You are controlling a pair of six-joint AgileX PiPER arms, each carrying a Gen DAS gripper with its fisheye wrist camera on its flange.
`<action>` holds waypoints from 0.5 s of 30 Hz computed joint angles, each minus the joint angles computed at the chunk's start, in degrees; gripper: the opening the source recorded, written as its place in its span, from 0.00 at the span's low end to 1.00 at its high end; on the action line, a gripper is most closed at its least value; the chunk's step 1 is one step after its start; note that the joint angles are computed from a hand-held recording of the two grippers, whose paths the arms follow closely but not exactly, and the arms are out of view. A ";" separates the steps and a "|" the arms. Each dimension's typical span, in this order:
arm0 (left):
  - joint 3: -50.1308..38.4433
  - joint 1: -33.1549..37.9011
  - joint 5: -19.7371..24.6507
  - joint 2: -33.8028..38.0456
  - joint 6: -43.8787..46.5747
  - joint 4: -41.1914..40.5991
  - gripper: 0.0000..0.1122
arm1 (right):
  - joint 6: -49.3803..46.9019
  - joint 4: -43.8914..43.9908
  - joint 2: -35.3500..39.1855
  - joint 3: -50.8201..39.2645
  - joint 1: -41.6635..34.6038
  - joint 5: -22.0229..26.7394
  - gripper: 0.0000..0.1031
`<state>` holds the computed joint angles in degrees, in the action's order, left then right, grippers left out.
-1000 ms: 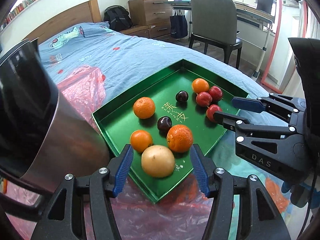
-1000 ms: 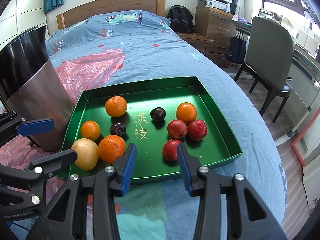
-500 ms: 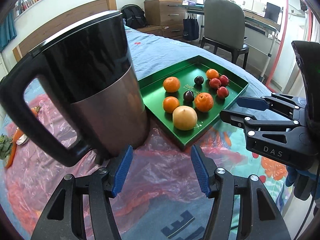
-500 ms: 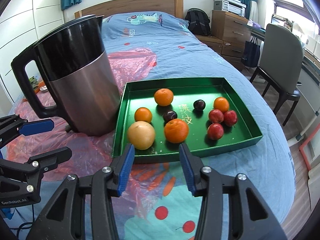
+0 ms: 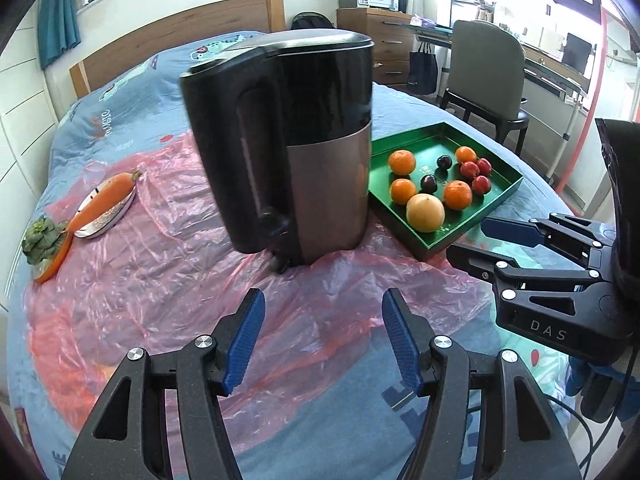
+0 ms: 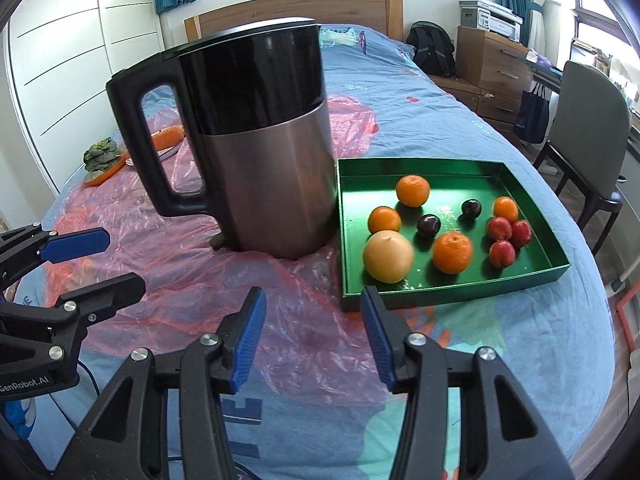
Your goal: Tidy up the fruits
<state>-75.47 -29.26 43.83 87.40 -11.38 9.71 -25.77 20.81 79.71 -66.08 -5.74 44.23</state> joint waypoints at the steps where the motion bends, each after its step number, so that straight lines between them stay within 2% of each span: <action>1: 0.88 0.66 0.09 -0.92 -0.26 0.23 0.50 | 1.00 -0.32 -0.31 0.27 0.99 -0.12 0.53; 3: 2.65 2.36 0.24 -2.71 -0.31 0.07 0.53 | 3.16 -1.02 -0.86 0.87 3.25 -0.40 0.54; 10: 9.47 8.98 0.10 -9.42 2.33 -2.06 0.55 | 11.62 -6.61 -2.45 1.86 12.02 -1.59 0.55; 13: 10.75 11.29 0.53 -11.27 3.31 -3.47 0.57 | 15.46 -9.48 -3.36 1.98 15.28 -1.70 0.64; 15: 11.75 12.24 0.27 -12.76 2.98 -3.36 0.72 | 18.27 -11.76 -4.22 2.02 17.39 -1.67 0.70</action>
<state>-63.72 -17.03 44.10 74.64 -8.40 6.34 -7.50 9.05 75.49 -64.07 11.65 42.55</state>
